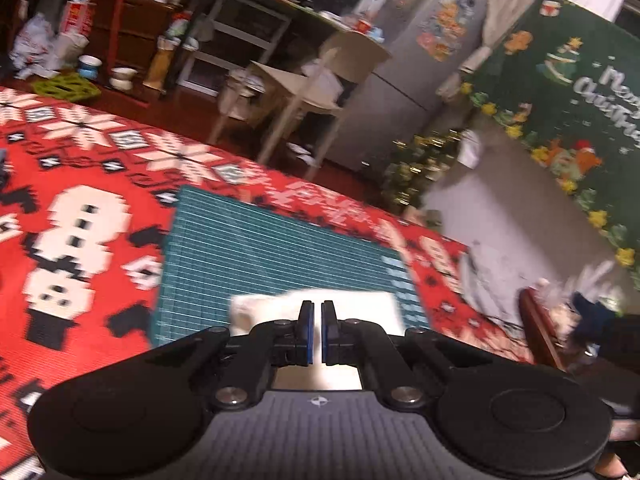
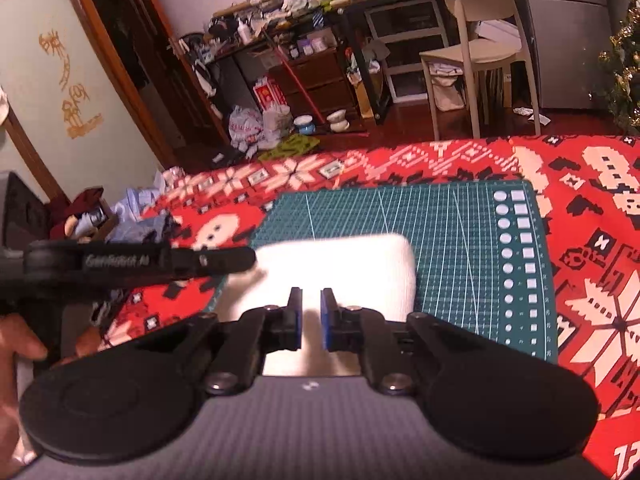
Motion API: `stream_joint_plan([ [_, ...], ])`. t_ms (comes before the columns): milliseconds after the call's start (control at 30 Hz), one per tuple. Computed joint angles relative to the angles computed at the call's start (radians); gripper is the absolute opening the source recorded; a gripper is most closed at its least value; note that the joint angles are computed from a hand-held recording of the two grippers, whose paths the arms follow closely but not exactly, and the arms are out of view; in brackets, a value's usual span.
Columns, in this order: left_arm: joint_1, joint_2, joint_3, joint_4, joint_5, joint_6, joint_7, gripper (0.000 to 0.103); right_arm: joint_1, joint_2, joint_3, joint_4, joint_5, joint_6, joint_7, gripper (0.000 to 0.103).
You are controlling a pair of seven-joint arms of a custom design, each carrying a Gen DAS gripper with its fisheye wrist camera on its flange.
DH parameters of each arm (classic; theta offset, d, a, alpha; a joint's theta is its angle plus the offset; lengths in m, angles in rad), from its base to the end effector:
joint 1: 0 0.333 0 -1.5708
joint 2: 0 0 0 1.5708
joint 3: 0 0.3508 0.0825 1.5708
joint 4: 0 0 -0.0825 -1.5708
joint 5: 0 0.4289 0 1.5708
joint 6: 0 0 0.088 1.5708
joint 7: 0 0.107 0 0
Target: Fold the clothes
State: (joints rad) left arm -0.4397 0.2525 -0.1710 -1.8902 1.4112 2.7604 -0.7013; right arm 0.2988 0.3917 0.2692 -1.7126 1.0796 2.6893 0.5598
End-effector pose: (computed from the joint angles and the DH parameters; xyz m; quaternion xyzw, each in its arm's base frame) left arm 0.5438 -0.4218 0.4275 -0.7563 0.4586 -0.4352 0.1683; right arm 0.6549 0.3550 0.4294 -0.7987 0.3925 0.0080 0.4560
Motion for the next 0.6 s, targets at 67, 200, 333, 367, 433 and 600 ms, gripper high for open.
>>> stream_joint_plan([
  [67,0.001,0.023,-0.01,0.026,-0.054,0.002,0.081,0.003,0.002,-0.001,0.0,-0.001,0.001,0.005,0.003,0.01],
  [200,-0.022,0.065,-0.006,0.071,-0.151,-0.01,0.215,0.002,0.026,0.007,-0.017,-0.002,-0.065,0.022,0.052,0.01],
  [333,-0.054,0.08,0.013,0.085,-0.18,-0.051,0.272,0.003,0.031,0.013,-0.011,-0.013,-0.109,0.05,0.083,0.008],
  [367,-0.064,0.084,0.015,0.091,-0.18,-0.071,0.293,0.003,0.029,0.014,-0.01,-0.013,-0.115,0.05,0.092,0.008],
  [433,-0.077,0.091,0.019,0.1,-0.183,-0.097,0.314,0.003,0.026,0.015,-0.007,-0.014,-0.123,0.05,0.108,0.008],
  [600,-0.078,0.066,0.031,0.079,-0.174,-0.077,0.257,0.002,0.007,0.007,0.004,-0.009,-0.116,0.022,0.124,0.009],
])
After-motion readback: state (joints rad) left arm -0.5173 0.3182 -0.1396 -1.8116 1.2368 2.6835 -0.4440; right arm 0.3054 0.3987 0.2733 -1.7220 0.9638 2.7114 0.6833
